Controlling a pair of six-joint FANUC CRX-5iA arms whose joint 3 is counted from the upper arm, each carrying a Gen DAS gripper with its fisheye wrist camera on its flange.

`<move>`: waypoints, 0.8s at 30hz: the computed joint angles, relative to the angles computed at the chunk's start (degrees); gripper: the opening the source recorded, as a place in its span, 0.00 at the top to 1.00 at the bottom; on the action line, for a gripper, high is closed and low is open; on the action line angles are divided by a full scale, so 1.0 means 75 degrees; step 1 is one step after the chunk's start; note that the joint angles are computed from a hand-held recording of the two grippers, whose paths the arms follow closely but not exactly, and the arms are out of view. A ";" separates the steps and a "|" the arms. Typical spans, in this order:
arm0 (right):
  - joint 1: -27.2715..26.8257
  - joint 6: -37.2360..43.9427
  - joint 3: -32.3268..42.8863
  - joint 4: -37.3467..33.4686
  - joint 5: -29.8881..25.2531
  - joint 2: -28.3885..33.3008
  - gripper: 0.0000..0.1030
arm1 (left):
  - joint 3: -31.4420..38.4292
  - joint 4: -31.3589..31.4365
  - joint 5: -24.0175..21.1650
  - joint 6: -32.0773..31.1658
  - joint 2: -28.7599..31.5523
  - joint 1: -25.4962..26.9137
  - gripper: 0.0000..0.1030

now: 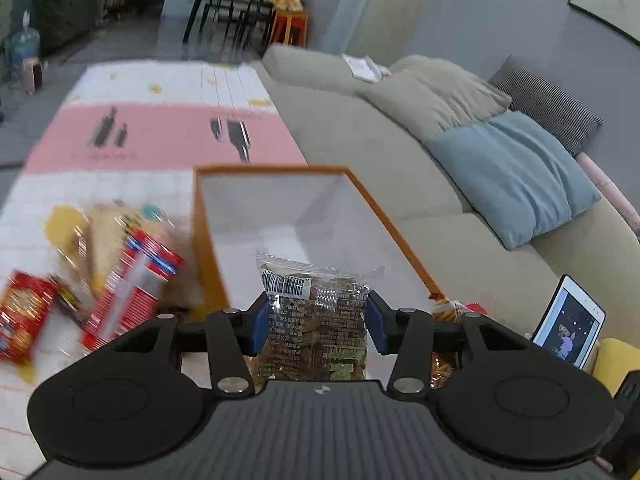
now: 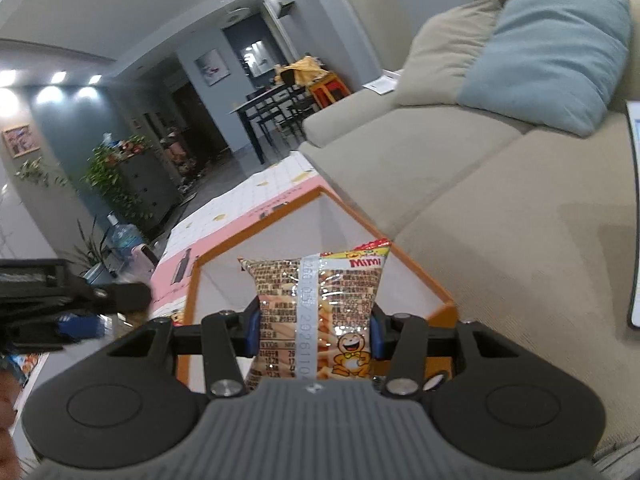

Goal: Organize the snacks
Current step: 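Carry the nut-bar bag into the box and open the left tool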

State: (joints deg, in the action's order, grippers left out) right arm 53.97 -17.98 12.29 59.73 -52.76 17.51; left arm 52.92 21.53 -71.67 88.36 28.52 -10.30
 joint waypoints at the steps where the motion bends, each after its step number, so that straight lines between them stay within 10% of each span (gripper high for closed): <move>1: -0.0011 -0.0026 -0.0001 -0.0028 -0.0007 -0.0013 0.54 | 0.0064 -0.0008 -0.0032 0.0096 0.0094 -0.0044 0.47; 17: -0.0187 -0.0877 -0.0690 0.0393 0.0434 -0.0361 0.54 | 0.0217 -0.1339 0.0129 0.0867 0.0225 -0.0382 0.47; 24: -0.0113 -0.0784 -0.0516 0.0370 0.0166 -0.0239 0.54 | 0.1392 -0.0682 -0.0901 0.1644 0.0989 -0.0335 0.48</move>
State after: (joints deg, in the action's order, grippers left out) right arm 53.12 -23.86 8.42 62.51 -51.51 15.72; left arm 63.36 16.41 -78.43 100.69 35.93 -12.82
